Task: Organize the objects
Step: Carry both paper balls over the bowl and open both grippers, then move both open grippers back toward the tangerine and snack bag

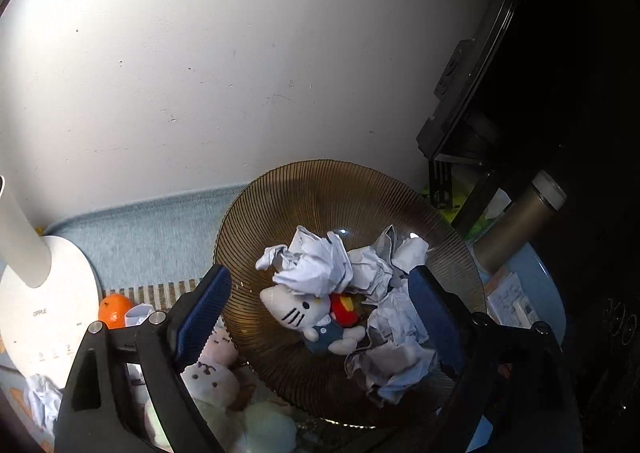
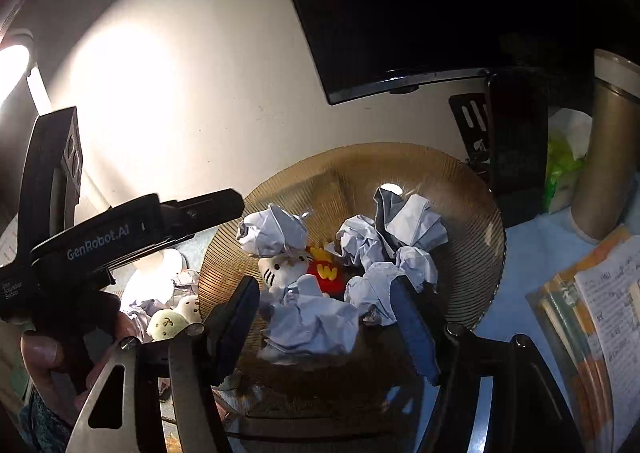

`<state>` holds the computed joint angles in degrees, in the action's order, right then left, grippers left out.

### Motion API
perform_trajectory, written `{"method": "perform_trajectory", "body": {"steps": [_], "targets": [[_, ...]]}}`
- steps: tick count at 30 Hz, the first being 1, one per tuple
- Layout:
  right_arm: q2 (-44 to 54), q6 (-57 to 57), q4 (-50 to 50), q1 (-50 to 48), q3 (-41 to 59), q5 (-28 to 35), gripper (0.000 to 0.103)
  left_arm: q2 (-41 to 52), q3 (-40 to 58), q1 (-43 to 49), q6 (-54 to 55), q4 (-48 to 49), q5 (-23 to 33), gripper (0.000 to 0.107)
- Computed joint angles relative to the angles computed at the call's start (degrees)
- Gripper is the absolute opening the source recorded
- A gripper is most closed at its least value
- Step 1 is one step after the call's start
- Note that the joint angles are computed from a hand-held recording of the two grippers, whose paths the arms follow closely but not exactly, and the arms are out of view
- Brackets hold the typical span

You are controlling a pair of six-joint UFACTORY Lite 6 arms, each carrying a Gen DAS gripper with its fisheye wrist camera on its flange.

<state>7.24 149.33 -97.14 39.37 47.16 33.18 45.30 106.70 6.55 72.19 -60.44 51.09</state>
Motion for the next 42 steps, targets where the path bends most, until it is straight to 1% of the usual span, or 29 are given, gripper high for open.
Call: {"method": "perform_trajectory", "body": {"steps": [3, 6, 9, 11, 14, 17, 20, 23, 26, 29, 31, 34, 36, 37, 40, 42], "targets": [[-3.33, -0.64, 2.00, 2.18, -2.45, 1.89, 0.066, -5.07, -6.75, 3.54, 4.36, -2.36, 1.93, 0.090], [-4.92, -2.75, 5.46, 6.47, -2.37, 4.44, 0.066, -12.36, -15.23, 8.70, 10.38, -5.23, 4.31, 0.090], [-4.57, -4.37, 8.33, 11.55, -0.30, 6.89, 0.066, -17.87, -19.90, 16.40, 15.04, -6.31, 9.18, 0.090], [-3.22, -5.79, 9.93, 14.78, 2.34, 8.05, 0.066, -19.71, -20.09, 22.62, 16.81, -6.06, 12.88, 0.090], [0.36, -8.13, 11.99, 19.76, 7.83, 9.81, 0.066, -19.59, -17.28, 31.91, 18.12, -5.87, 17.66, 0.090], [5.84, -9.22, 12.80, 23.48, 14.08, 10.70, 0.066, -17.87, -14.23, 39.01, 18.69, -5.68, 18.03, 0.092], [13.07, -9.21, 12.60, 25.33, 20.82, 9.18, 0.066, -11.45, -8.17, 46.54, 18.52, -4.90, 19.85, 0.092], [20.31, -5.40, 9.37, 25.87, 26.17, 5.62, 0.066, -5.31, -4.07, 50.24, 18.46, -4.00, 17.54, 0.092], [28.11, -3.26, 7.01, 26.02, 32.36, 2.95, 0.066, -1.45, -4.16, 51.23, 21.41, -3.75, 12.22, 0.092], [35.52, -7.11, 9.29, 25.61, 40.13, 0.61, 0.066, 0.97, -6.21, 50.38, 25.62, -4.07, 6.50, 0.092], [39.57, -10.01, 11.32, 25.33, 44.61, -0.83, 0.066, 3.29, -5.89, 50.35, 27.28, -4.39, 5.05, 0.092], [43.01, -15.46, 15.83, 24.81, 48.74, -2.04, 0.066, 6.07, -4.73, 50.16, 27.66, -5.08, 4.11, 0.092], [43.49, -16.68, 16.32, 24.83, 49.62, -1.50, 0.066, 7.44, -4.03, 49.98, 26.85, -4.57, 3.31, 0.091], [43.66, -16.58, 16.25, 24.83, 49.72, -1.40, 0.066, 8.26, -2.70, 49.67, 25.00, -2.68, 3.45, 0.091], [44.84, -19.22, 19.02, 24.86, 51.39, -1.05, 0.066, 8.32, -2.75, 50.17, 25.51, -3.40, 4.28, 0.092], [45.86, -21.64, 21.20, 25.32, 53.19, 0.82, 0.066, 9.04, -1.59, 50.24, 24.34, -2.51, 5.02, 0.092]]}}
